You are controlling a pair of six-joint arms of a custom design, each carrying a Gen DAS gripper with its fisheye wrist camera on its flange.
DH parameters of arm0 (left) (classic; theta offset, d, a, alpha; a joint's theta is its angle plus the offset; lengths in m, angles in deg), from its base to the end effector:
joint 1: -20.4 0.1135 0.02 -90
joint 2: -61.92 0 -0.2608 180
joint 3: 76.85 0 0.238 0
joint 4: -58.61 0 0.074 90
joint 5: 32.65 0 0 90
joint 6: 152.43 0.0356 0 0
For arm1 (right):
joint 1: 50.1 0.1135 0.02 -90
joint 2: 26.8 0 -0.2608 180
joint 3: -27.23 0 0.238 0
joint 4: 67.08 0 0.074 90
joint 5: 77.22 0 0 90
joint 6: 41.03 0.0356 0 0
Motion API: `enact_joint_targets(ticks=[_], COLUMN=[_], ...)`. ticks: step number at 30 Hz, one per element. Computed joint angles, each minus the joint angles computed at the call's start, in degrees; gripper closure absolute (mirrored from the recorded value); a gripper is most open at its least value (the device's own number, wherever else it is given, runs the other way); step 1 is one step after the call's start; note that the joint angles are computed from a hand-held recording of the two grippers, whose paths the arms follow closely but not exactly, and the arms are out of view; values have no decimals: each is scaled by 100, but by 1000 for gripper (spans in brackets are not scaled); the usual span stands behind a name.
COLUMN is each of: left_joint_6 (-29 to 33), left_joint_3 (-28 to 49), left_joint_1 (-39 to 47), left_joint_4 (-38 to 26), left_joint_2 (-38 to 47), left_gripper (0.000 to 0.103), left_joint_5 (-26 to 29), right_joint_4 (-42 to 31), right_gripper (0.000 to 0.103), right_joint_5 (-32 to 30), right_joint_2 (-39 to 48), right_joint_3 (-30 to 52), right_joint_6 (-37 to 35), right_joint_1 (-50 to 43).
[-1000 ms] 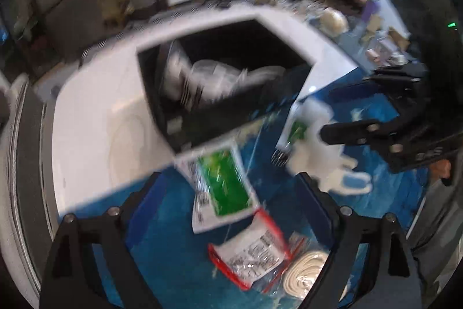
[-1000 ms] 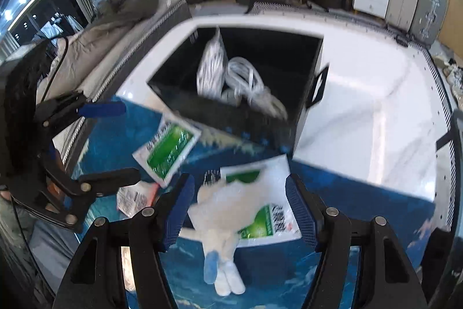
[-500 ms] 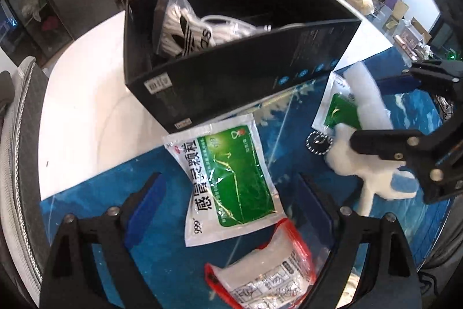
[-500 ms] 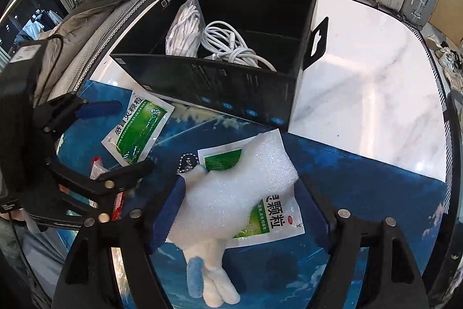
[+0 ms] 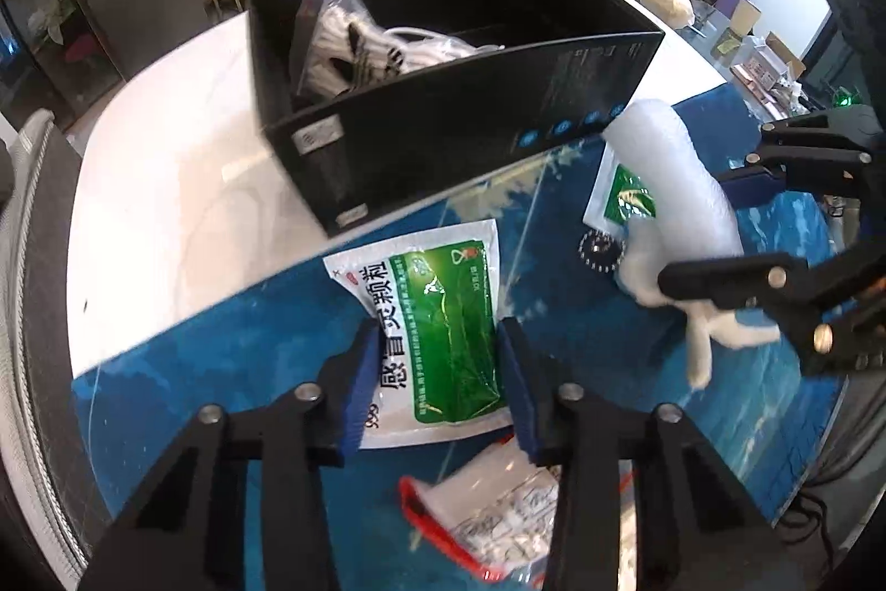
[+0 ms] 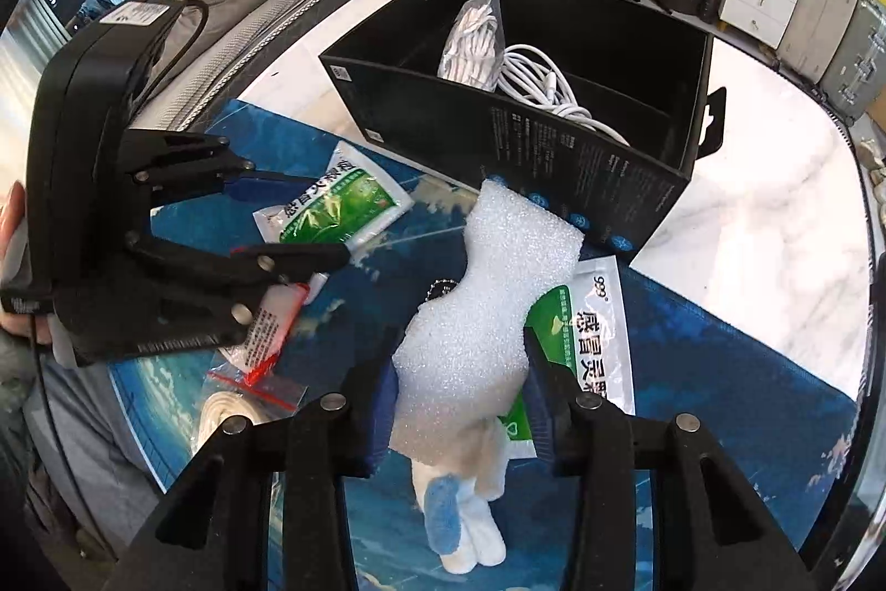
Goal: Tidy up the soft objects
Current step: 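Grasp the white foam sheet with the right gripper while the left grasps the green medicine packet, then lift the foam sheet and green packet with both grippers over the black box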
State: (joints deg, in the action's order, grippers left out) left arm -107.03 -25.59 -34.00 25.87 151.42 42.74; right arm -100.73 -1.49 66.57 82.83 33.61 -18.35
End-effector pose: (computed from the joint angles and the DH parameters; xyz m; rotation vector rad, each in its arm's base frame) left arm 0.1470 -0.1899 0.1245 0.1749 2.7270 -0.1206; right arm 0.2148 0.1432 0.1252 -1.1830 2.5687 0.4162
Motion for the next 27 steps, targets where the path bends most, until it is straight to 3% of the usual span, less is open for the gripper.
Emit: enact_joint_targets(ticks=[3,5,6,10,12,13,14,15,16,22,27], left_joint_6=[-40,-35,-73,-117,-90,-90,-19,57,101,84,34], left_joint_3=[-70,-57,-74,78,73,32,17,28,30,-108,-23], left_joint_1=[-121,-240,-232,2,70,68,36,-2,-34,-138,-271], left_joint_4=[-287,-367,-302,-130,24,91,146,171,140,-13,-141], left_joint_2=[-278,-240,-201,219,246,221,207,186,145,-204,-237], left_gripper=[65,53,39,29,33,41,50,69,70,86,89], left_joint_5=[-208,-346,-352,-328,-236,-241,-264,-278,-285,-331,-430], right_joint_4=[-309,-473,-463,-175,6,96,224,298,328,347,163], right_gripper=[63,63,63,60,50,49,51,56,63,64,64], right_joint_5=[-64,-147,-122,183,198,199,182,141,138,-39,-124], right_joint_2=[-21,-116,-126,-21,79,140,225,263,295,111,-138], right_joint_3=[98,71,63,-10,-18,-17,-11,-28,-33,-183,-223], right_joint_6=[-258,-432,-403,-95,48,118,216,233,229,84,-60], right_joint_1=[25,37,93,433,470,512,571,575,592,327,179])
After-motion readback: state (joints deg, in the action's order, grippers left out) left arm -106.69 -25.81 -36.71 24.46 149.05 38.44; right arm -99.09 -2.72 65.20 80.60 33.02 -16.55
